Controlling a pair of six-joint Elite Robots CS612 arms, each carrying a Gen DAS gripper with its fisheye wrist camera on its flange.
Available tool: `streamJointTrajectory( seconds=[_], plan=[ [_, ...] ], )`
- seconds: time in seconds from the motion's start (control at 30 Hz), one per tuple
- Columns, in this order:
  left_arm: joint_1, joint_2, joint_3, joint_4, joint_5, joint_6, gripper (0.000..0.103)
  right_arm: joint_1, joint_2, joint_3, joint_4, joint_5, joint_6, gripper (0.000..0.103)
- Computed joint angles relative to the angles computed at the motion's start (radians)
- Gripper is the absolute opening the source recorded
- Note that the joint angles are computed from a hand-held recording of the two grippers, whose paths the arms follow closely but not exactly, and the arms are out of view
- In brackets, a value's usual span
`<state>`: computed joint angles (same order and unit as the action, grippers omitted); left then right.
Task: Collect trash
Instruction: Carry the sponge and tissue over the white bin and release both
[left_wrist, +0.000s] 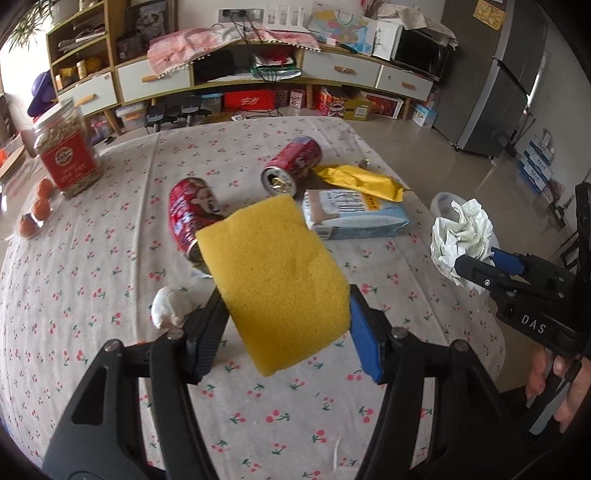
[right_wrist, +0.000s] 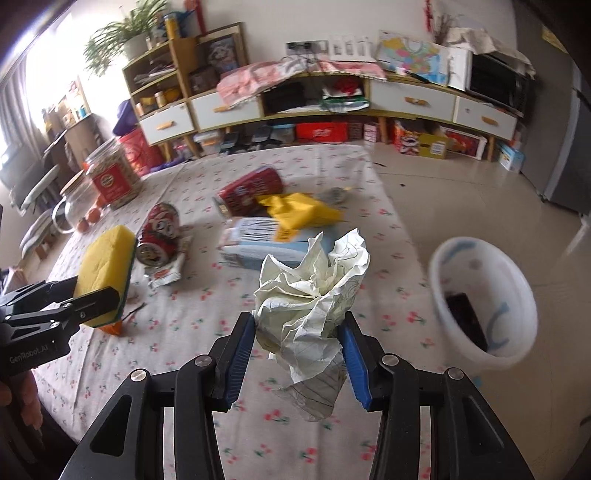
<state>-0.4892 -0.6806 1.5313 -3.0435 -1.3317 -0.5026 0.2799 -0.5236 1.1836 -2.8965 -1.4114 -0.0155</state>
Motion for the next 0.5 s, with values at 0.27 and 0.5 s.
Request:
streamJointTrajectory(
  seconds=[0.27, 0.5],
  plan=[
    [-0.029, 0.043, -0.108, 0.051, -0.061, 0.060, 0.063, -0.064, -0.036, 0.065, -0.035, -0.035, 0.093, 0.048],
    [-0.057, 0.102, -0.239, 0.105, -0.134, 0.158, 0.064, -0.128, -0.070, 0.137, -0.088, -0.060, 0.198, 0.048]
  ],
)
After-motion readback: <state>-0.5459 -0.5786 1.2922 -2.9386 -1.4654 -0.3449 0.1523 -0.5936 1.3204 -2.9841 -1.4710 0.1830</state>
